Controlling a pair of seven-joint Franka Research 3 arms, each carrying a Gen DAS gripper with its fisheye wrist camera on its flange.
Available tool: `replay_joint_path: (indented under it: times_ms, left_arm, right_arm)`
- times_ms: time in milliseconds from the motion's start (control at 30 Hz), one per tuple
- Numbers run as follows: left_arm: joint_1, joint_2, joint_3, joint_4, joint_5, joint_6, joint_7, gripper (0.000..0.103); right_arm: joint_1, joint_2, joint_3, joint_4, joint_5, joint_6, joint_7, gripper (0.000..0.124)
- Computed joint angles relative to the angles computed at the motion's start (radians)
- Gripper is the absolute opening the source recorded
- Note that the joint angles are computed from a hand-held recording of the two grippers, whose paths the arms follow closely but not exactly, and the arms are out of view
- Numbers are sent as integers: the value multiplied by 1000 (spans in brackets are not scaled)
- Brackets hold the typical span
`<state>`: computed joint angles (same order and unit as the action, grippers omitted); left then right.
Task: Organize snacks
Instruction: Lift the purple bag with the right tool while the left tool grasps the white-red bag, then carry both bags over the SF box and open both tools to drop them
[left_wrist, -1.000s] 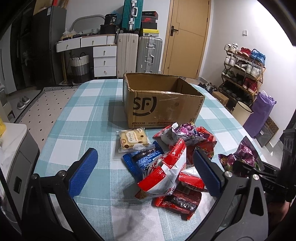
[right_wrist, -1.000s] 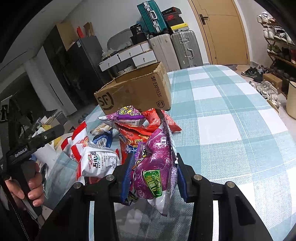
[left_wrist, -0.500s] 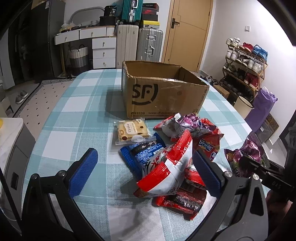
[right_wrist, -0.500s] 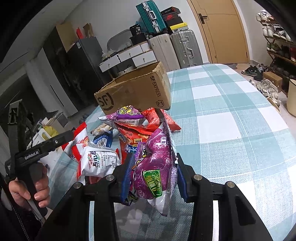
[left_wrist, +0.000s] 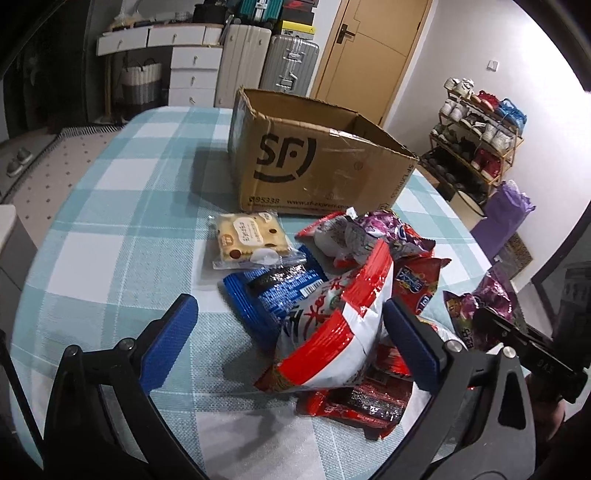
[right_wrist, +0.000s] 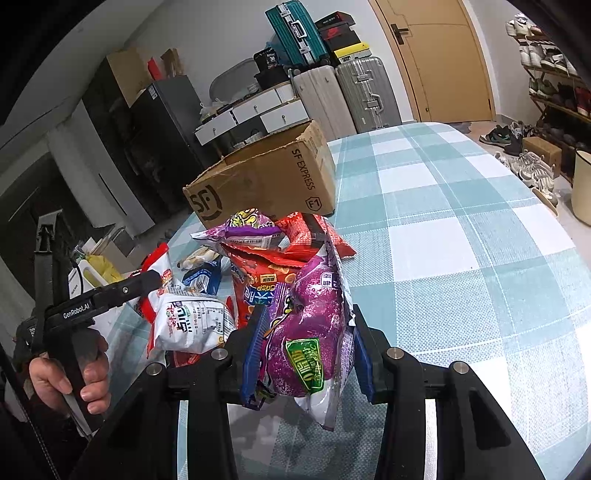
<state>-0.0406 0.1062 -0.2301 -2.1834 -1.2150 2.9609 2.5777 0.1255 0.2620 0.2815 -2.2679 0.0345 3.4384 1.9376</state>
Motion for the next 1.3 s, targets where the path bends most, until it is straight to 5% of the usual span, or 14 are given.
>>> replay_joint_path:
  times_ms: [200, 300, 367, 467, 1300]
  left_arm:
    - [12, 6, 1, 14, -78, -55, 83, 88]
    - [13, -6, 9, 11, -133, -100, 146, 71]
    - [12, -14, 18, 8, -167, -144, 198, 45]
    - [5, -24, 33, 1, -173, -182, 227, 37]
    - [-24, -125, 86, -64, -248, -202, 300, 33]
  right_arm:
    - [1, 3, -1, 3, -1, -1, 2, 42]
    - [0, 4, 0, 3, -1, 0, 4, 42]
    - [8, 3, -6, 2, 6, 1, 1, 42]
    - [8, 3, -6, 3, 7, 1, 0, 42]
    - [82, -64, -60, -34, 27, 35, -14, 42]
